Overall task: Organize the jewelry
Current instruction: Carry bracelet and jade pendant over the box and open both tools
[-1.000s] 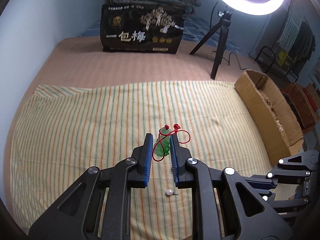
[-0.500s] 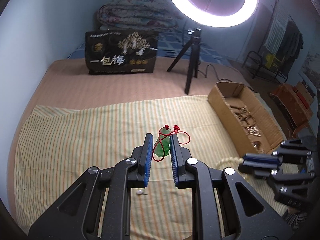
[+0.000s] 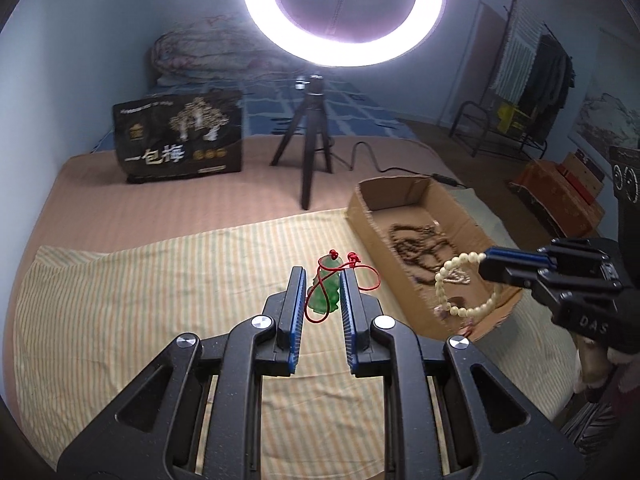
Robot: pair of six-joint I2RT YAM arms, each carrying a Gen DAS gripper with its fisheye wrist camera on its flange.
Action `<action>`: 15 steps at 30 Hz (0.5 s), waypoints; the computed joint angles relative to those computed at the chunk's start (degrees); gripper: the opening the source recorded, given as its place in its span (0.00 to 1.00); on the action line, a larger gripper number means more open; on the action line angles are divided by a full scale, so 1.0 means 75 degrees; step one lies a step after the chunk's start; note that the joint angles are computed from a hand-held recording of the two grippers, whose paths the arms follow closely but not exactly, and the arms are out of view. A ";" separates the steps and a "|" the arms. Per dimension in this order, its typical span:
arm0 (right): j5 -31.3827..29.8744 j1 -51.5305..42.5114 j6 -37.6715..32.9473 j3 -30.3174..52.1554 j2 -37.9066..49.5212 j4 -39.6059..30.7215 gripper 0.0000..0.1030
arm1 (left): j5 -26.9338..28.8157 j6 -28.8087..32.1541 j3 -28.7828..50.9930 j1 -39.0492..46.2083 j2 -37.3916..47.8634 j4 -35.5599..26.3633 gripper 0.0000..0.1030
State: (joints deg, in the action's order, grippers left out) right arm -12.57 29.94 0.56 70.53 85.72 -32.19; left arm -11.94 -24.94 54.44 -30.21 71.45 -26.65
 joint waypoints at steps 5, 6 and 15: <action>-0.0087 -0.0558 -0.0137 -0.0138 -0.0206 -0.0073 0.06 | -0.0037 -0.0098 0.0456 -0.0381 0.0559 0.0133 0.15; -0.0098 -0.0684 -0.0165 -0.0177 -0.0227 -0.0075 0.06 | -0.0036 -0.0119 0.0550 -0.0450 0.0686 0.0165 0.15; -0.0178 -0.1481 -0.0392 -0.0441 -0.0281 -0.0149 0.06 | -0.0012 -0.0254 0.1282 -0.0863 0.1788 0.0442 0.15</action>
